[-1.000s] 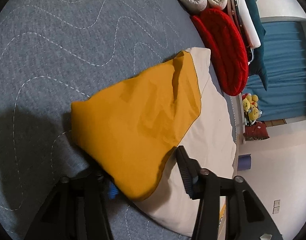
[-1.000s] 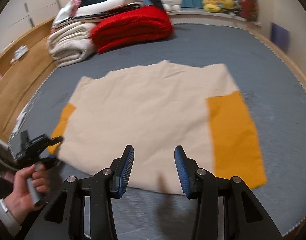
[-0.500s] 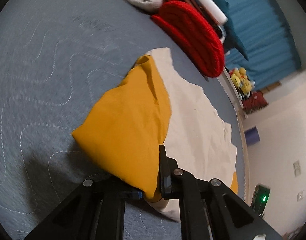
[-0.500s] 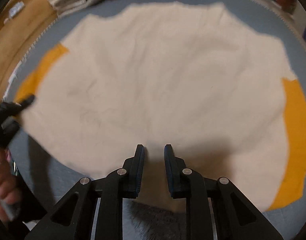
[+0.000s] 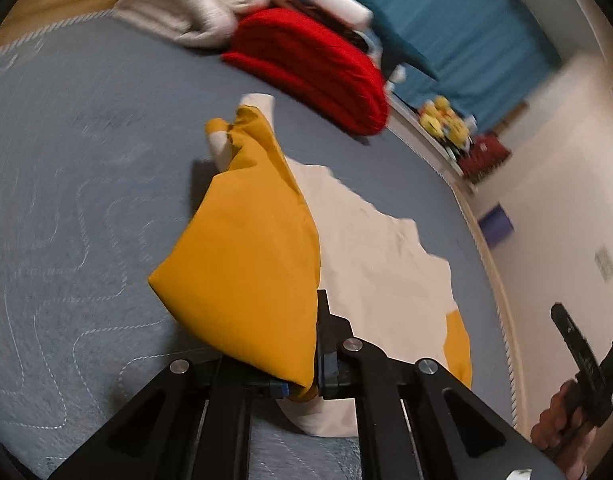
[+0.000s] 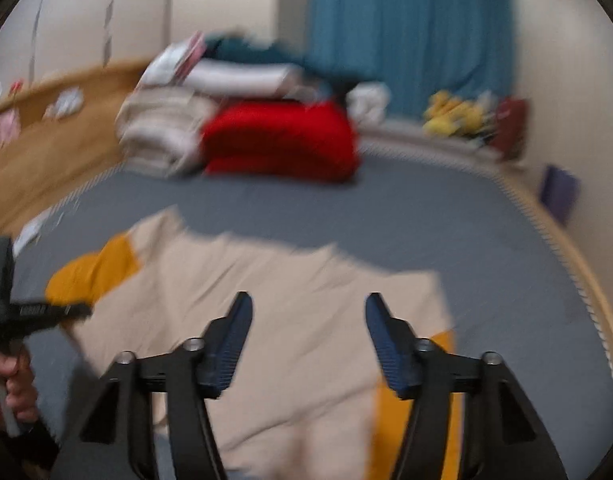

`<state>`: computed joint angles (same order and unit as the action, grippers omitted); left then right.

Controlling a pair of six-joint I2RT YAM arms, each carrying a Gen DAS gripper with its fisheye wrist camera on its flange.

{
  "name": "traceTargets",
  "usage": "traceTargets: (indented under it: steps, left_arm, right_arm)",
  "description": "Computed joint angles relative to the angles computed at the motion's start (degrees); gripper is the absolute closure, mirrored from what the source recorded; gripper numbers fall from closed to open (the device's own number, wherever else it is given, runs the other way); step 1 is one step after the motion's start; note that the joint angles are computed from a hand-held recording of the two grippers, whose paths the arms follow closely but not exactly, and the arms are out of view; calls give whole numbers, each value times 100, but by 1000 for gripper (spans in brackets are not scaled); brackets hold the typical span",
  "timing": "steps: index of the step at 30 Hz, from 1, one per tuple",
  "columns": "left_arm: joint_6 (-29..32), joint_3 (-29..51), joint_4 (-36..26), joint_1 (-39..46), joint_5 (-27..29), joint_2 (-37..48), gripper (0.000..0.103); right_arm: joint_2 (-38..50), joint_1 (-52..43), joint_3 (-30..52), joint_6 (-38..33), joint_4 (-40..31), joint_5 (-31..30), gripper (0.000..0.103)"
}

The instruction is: Fold large clothes

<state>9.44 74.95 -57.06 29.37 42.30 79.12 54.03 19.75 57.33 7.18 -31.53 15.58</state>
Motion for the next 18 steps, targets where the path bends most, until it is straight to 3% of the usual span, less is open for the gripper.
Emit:
traceTargets:
  steps: [3, 8, 15, 18]
  left_arm:
    - [-231, 60, 1, -607, -264, -344, 97]
    - [-1217, 199, 206, -2378, -1060, -728, 98]
    - [-2391, 434, 690, -5656, -2657, -486, 98]
    - [-2668, 417, 924, -6627, -3158, -78, 98]
  right_arm:
    - [-674, -1056, -406, 267, -237, -618, 41]
    - [-1259, -2530, -605, -258, -653, -1469, 41]
    - [-1141, -6083, -433, -1382, -1229, -4228, 41]
    - [-828, -7298, -303, -1824, -1439, -5051, 41]
